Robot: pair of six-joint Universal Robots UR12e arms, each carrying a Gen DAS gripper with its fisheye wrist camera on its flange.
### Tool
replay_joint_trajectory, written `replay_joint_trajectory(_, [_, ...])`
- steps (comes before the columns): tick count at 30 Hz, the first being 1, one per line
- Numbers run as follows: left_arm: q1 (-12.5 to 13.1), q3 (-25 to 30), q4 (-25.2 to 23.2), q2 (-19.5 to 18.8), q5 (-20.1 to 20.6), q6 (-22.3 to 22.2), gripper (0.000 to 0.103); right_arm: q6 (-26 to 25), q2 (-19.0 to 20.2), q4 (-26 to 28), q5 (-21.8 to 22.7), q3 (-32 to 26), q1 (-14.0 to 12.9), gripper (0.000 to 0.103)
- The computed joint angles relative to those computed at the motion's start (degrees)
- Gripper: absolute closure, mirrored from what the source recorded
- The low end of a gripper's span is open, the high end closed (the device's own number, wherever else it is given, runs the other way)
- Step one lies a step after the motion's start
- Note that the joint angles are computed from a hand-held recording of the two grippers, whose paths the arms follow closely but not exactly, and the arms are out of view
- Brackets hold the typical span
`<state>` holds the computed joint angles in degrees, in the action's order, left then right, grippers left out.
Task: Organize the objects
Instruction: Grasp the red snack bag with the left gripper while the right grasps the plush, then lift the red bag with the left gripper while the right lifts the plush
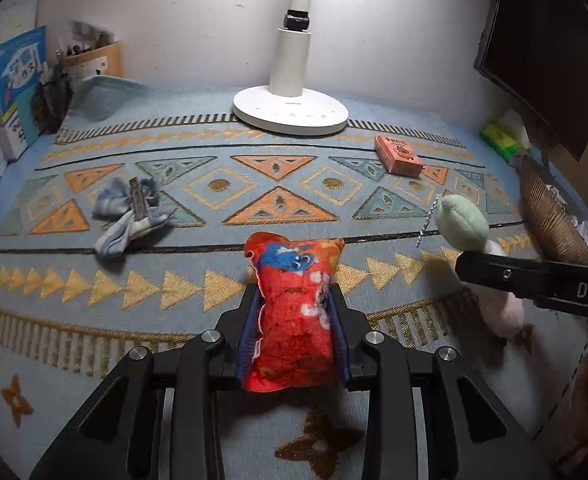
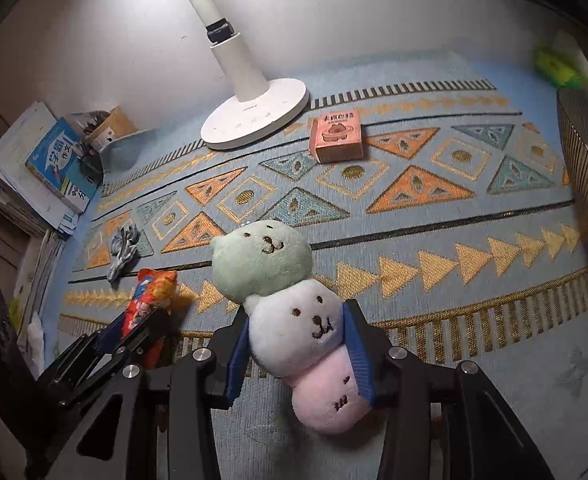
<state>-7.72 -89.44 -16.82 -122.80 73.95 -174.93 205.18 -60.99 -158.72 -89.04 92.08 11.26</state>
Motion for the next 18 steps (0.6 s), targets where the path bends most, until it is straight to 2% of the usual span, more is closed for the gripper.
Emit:
replay_joint_trajectory(1, [0.2, -0.2, 0.5, 0.0, -0.4, -0.9, 0.074, -0.6, 0.0, -1.1, 0.4, 0.5, -0.1, 0.032])
replay_joint_trajectory(3, [0.7, -0.5, 1.8, 0.0, -1.9, -2.4, 0.074, -0.6, 0.0, -5.8, 2.7, 2.3, -0.5, 0.018])
replay_joint_trajectory(4, [0.9, -0.4, 1.9, -0.1, -2.9, -3.0, 0.074, -0.3, 0.0, -8.5, 3.3, 3.3, -0.7, 0.016])
replay_joint_trajectory(6, [1.5, 0.1, 0.3, -0.3, -5.4, -4.0, 0.073, 1.9, 0.0, -9.6, 4.9, 4.1, -1.3, 0.016])
replay_joint_trajectory(9, [1.8, 0.3, -0.5, -0.5, -6.1, -5.7, 0.073, 3.4, -0.1, -12.9, 6.3, 5.0, -1.8, 0.014])
replay_joint_trajectory(12, [2.1, -0.6, 2.0, -0.2, -7.7, -5.5, 0.073, 3.5, 0.2, -12.4, 8.2, 4.6, -2.2, 0.013])
replay_joint_trajectory(14, [2.0, -0.5, 1.4, -0.2, -7.2, -5.6, 0.073, 3.6, 0.2, -12.7, 8.3, 4.7, -2.2, 0.011])
replay_joint_trajectory(18, [2.1, -0.2, 0.5, -0.3, -7.4, -6.2, 0.073, 1.5, 0.3, -10.5, 5.6, 3.8, -1.3, 0.008])
